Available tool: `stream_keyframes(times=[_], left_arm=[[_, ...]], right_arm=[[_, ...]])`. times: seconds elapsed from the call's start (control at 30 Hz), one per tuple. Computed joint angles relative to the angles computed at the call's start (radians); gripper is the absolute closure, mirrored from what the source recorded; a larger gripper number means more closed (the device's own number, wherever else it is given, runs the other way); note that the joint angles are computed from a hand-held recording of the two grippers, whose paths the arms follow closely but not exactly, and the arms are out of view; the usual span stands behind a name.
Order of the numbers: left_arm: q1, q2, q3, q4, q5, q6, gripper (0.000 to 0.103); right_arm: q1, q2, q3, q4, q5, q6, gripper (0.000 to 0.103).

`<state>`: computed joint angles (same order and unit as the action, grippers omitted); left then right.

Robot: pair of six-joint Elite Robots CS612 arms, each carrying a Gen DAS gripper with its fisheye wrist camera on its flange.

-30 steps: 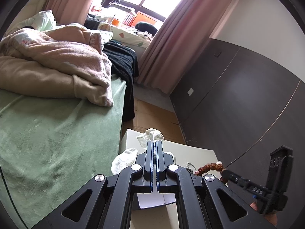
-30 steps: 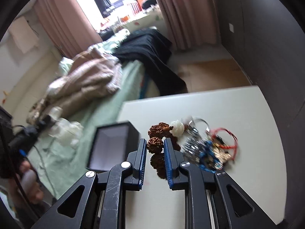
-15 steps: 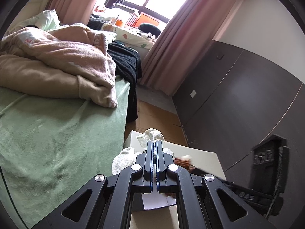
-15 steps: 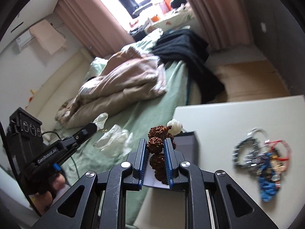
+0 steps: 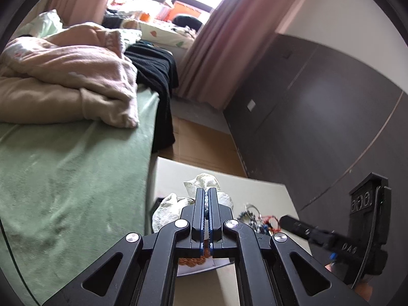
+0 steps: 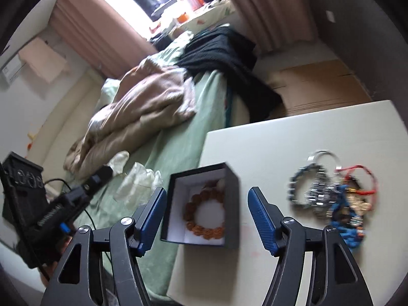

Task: Organize jewelry
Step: 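Lower the brown bracelet into the black box with the right gripper while the left places the cloth, then grasp the silver chain pendant from the pile with the left gripper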

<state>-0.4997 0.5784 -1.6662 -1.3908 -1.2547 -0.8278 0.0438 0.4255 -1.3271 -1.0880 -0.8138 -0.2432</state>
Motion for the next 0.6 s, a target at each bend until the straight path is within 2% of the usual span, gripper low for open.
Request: stream_keyframes(times=[0.03, 0.07, 0.1, 0.13, 0.17, 0.2, 0.47, 0.6], left_arm=[[0.001, -0.011, 0.014, 0.026, -0.019, 0.009, 0.1], [0.003, -0.017, 0.025, 0.042, -0.04, 0.014, 0.093], [0.006, -0.025, 0.04, 0.065, -0.067, 0.017, 0.074], [0.006, -0.027, 0.046, 0.073, -0.075, 0.016, 0.06], [0.005, -0.028, 0.052, 0.082, -0.071, 0.011, 0.034], [-0.003, -0.029, 0.054, 0.088, -0.04, 0.008, 0.025], [-0.015, -0.026, 0.068, 0.024, -0.017, 0.011, 0.025], [-0.025, -0.035, 0.101, -0.019, -0.016, 0.043, 0.025]], right_arm=[[-0.005, -0.002, 0.002, -0.006, -0.003, 0.012, 0.036], [-0.013, 0.001, -0.005, -0.013, -0.011, 0.03, 0.036], [-0.017, 0.0, -0.004, -0.017, -0.019, 0.042, 0.036], [-0.023, 0.0, -0.006, -0.017, -0.028, 0.054, 0.036], [-0.028, -0.001, -0.005, -0.015, -0.032, 0.059, 0.036], [-0.033, -0.002, -0.004, -0.013, -0.039, 0.064, 0.036], [-0.079, 0.002, -0.028, -0.047, -0.056, 0.131, 0.036], [-0.095, 0.009, -0.037, -0.042, -0.112, 0.177, 0.036]])
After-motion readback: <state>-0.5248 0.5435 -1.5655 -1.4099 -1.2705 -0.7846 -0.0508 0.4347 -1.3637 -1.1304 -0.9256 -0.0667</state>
